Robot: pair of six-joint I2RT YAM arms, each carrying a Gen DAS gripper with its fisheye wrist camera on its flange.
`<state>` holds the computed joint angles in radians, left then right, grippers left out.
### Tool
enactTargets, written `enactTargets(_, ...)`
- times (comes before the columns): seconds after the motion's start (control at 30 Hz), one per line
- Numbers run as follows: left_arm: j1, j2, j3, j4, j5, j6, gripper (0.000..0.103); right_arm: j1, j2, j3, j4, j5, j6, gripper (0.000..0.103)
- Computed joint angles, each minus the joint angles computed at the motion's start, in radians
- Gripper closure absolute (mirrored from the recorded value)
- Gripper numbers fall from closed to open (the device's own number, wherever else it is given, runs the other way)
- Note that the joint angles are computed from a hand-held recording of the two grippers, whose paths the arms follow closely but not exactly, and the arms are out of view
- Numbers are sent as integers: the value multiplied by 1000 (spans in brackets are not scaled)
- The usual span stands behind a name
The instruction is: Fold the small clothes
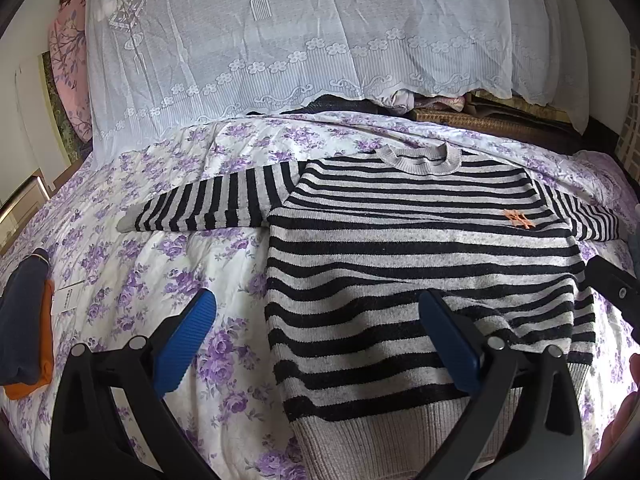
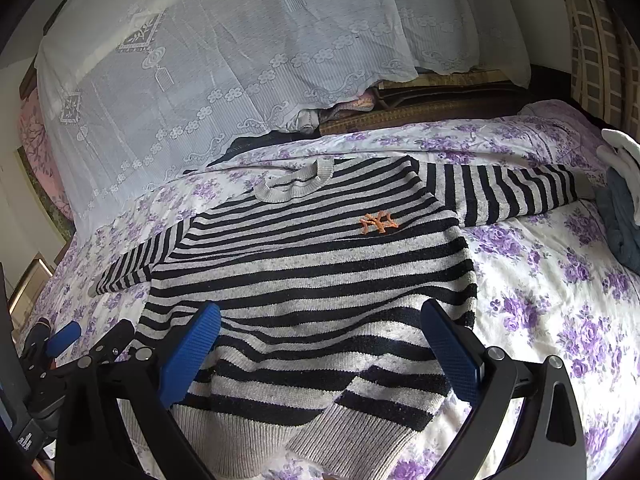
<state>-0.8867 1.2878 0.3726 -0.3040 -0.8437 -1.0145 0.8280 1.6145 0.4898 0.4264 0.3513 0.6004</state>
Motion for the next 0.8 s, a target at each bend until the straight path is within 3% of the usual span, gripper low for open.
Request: enactTargets(0.8, -8, 4, -12, 3, 5, -14, 4, -4, -1, -2, 1, -9, 4, 3)
